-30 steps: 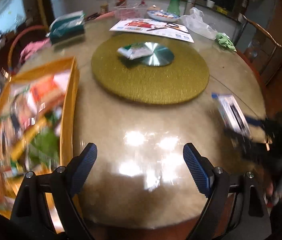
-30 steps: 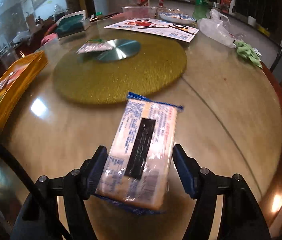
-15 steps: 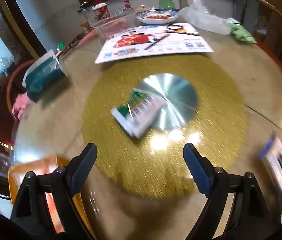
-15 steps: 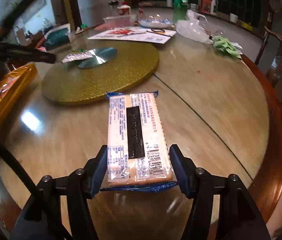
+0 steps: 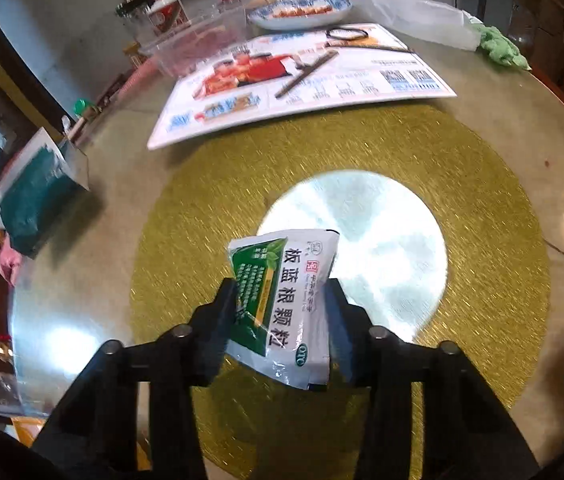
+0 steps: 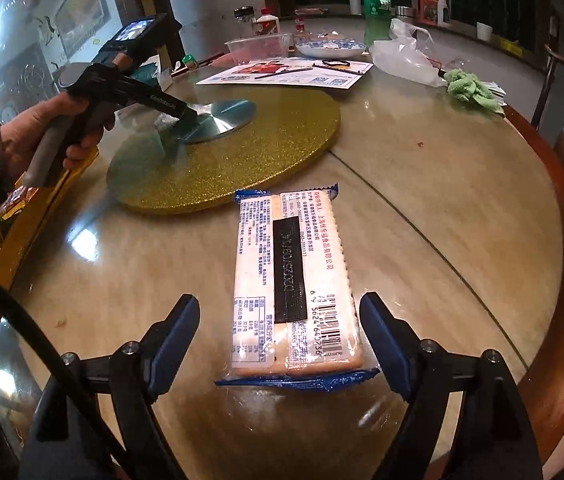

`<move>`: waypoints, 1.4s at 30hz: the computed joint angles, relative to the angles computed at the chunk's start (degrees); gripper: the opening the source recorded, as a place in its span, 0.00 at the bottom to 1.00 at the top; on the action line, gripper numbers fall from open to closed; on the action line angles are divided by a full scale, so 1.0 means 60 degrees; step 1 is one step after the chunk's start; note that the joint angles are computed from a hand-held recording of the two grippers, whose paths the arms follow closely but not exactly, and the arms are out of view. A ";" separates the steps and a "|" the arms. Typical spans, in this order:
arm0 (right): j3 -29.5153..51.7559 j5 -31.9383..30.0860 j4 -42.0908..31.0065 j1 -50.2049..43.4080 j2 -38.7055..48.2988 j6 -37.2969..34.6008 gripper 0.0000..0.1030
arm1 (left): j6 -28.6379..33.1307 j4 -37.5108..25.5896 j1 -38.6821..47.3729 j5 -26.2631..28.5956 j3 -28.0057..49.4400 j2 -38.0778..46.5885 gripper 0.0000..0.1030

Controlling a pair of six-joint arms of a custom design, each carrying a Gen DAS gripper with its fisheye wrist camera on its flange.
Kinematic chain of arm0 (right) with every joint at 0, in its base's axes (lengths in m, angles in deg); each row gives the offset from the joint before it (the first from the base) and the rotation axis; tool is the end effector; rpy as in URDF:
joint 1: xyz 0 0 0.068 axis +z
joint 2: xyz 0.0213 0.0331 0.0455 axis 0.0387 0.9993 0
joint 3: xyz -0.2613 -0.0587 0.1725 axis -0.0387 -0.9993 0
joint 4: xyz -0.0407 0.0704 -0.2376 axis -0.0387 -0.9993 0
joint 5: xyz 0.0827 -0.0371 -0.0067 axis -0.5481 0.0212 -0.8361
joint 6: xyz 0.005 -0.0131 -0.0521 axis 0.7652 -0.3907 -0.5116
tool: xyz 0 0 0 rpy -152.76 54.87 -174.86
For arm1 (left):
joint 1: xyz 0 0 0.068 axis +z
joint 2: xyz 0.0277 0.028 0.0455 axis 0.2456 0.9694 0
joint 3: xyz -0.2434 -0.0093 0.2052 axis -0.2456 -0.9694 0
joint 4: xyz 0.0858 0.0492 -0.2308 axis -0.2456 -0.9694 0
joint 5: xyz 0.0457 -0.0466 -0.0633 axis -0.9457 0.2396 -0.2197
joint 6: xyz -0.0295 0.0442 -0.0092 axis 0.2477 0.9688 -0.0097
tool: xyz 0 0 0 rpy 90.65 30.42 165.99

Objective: Organize snacks
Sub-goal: 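Grasp the white-green medicine sachet with the left tool while the right tool holds the biscuit pack, then carry both held items over the tray and open both tools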

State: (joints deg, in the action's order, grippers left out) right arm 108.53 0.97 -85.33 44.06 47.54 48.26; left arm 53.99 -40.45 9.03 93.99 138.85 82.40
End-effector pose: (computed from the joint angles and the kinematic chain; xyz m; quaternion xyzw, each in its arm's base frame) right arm 0.1703 0.1344 0.1774 0.0690 0.9415 0.0507 0.3260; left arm 0.4744 -0.0459 0.2079 0.3518 0.9019 0.0292 0.2488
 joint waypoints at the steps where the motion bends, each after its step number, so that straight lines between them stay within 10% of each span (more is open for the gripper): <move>1: -0.0001 0.0003 -0.0004 -0.0004 0.0002 -0.0007 0.80 | 0.0017 0.0307 0.0009 -0.0044 -0.0372 -0.0190 0.35; 18: 0.0697 -0.1820 -0.0079 -0.1638 0.0372 -0.0845 0.80 | 0.1656 0.1264 0.2222 0.0884 -0.7835 -0.5903 0.31; 24: 0.1524 -0.0180 -0.1480 -0.0181 0.1013 -0.0271 0.53 | 0.2184 0.1740 0.4092 0.2566 -1.0246 -0.8217 0.31; 32: 0.1212 -0.0003 -0.1072 0.1883 0.0660 0.1316 0.53 | 0.3777 0.0382 0.5650 0.3707 -1.0408 -0.8989 0.30; 42: 0.2225 -0.1045 -0.0174 0.2354 0.1437 0.1206 0.53 | 0.5392 -0.2891 0.9132 0.5844 -0.7475 -0.7459 0.30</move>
State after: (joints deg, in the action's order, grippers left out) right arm 121.88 -5.30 -86.37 58.19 56.16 55.50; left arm 86.34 -57.80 63.82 129.06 94.00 37.64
